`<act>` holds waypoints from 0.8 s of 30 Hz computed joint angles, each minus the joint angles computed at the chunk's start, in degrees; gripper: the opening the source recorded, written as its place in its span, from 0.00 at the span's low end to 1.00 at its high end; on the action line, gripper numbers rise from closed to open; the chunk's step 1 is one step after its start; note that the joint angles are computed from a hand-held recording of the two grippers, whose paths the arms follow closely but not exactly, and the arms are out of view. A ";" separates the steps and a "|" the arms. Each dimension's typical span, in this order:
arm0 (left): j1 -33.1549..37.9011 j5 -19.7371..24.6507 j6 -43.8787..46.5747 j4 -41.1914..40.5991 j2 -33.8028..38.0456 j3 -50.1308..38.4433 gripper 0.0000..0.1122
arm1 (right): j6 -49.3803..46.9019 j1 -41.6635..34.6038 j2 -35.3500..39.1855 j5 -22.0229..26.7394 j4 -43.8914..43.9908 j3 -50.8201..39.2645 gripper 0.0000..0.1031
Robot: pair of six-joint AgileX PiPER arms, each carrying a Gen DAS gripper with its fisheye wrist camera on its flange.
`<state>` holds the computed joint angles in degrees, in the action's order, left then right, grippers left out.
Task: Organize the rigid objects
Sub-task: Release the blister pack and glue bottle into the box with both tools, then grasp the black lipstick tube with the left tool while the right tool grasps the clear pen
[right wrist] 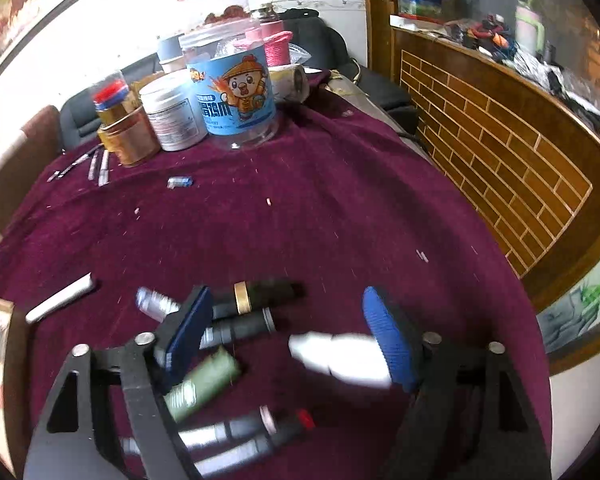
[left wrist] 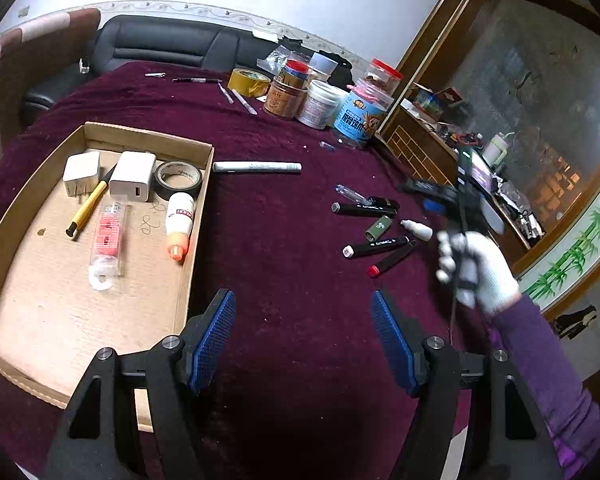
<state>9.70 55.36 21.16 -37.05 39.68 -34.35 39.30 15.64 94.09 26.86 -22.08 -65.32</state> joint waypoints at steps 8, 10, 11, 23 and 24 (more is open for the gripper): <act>-2.56 -1.87 -4.82 4.14 -0.50 0.26 0.57 | -1.97 3.65 11.41 8.74 0.37 -10.40 0.36; -1.66 -2.21 -3.56 2.82 0.59 0.67 0.57 | -5.23 4.63 8.55 7.29 3.41 -6.67 0.36; -1.63 -2.42 -2.92 1.93 1.35 0.94 0.57 | -6.96 5.30 7.02 7.04 5.28 -4.87 0.36; -4.37 -2.33 -3.53 0.93 1.13 2.15 0.57 | -29.76 10.15 -9.44 1.78 27.31 9.05 0.37; -4.38 -2.14 -3.44 0.79 1.06 2.21 0.57 | -24.08 10.72 -8.84 1.99 21.63 8.00 0.37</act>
<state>5.32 53.22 17.72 -36.26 40.73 -32.14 15.22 26.36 85.24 28.85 -0.45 -57.31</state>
